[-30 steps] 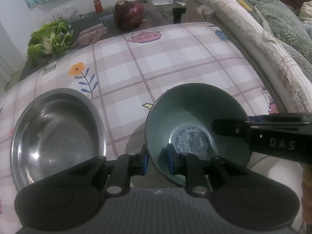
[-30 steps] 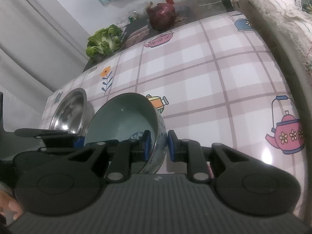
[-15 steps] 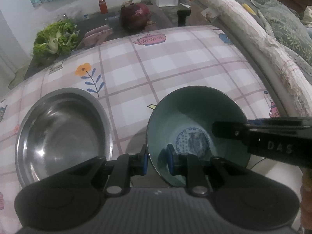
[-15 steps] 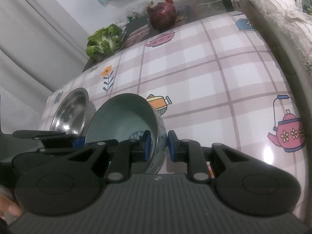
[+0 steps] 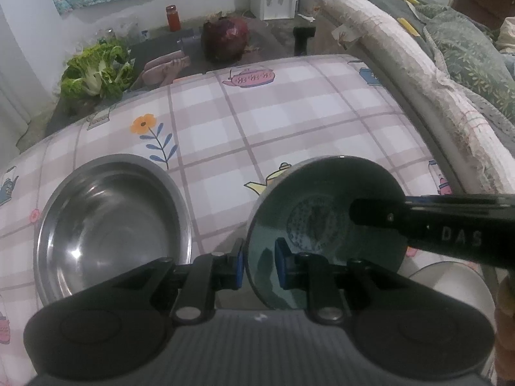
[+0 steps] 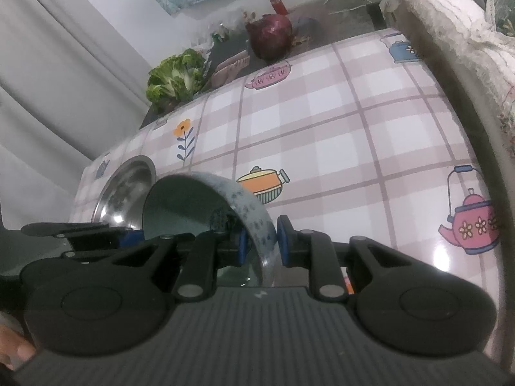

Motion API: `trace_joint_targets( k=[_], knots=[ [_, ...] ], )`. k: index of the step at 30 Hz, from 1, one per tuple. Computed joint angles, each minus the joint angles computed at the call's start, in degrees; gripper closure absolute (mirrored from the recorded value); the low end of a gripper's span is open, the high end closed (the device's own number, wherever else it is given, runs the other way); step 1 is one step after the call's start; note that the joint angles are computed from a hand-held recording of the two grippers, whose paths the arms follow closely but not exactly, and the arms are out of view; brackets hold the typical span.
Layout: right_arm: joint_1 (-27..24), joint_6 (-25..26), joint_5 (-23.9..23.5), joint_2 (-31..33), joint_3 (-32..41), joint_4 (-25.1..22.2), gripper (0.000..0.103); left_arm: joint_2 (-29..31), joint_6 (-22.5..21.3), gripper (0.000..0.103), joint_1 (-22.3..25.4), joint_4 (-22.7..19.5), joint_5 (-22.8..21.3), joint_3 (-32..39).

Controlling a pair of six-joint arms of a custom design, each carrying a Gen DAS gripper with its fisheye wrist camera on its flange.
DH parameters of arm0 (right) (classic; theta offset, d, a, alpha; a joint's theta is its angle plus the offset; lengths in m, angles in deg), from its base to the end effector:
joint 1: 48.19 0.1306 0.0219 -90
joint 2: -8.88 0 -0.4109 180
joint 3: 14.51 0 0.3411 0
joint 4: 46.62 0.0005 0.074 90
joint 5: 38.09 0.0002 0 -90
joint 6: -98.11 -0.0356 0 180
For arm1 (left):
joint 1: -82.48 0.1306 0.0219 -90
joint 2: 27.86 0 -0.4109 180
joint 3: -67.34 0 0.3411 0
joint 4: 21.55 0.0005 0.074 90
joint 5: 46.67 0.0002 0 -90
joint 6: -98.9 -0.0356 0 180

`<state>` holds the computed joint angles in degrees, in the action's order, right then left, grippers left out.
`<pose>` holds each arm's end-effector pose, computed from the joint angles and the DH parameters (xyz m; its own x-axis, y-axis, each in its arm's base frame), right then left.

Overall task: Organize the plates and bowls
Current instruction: 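Carry the green bowl with the right gripper toward a stainless bowl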

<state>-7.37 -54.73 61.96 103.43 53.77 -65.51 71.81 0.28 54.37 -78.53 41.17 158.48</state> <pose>0.3352 0.2807 0.3118 -0.7348 0.5230 -0.4320 0.2261 0.7893 0.5709 0.4180 -0.2223 0.3853 -0.7251 0.5571 -0.4047 0.5722 0.8145 0.0960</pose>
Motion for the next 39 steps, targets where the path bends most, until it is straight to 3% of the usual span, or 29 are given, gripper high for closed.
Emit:
trace_joint_targets(
  k=[24,39],
  knots=[
    [1.54,2.54,2.63,0.48,8.47,-5.75,0.085,-3.62,-0.15,0.083,4.11,-0.96,1.93,2.4],
    [2.02,7.3,-2.04,12.17,25.54,-9.14,0.085,-2.54,-2.29,0.083,14.4,-1.73,3.09,5.66]
  ],
)
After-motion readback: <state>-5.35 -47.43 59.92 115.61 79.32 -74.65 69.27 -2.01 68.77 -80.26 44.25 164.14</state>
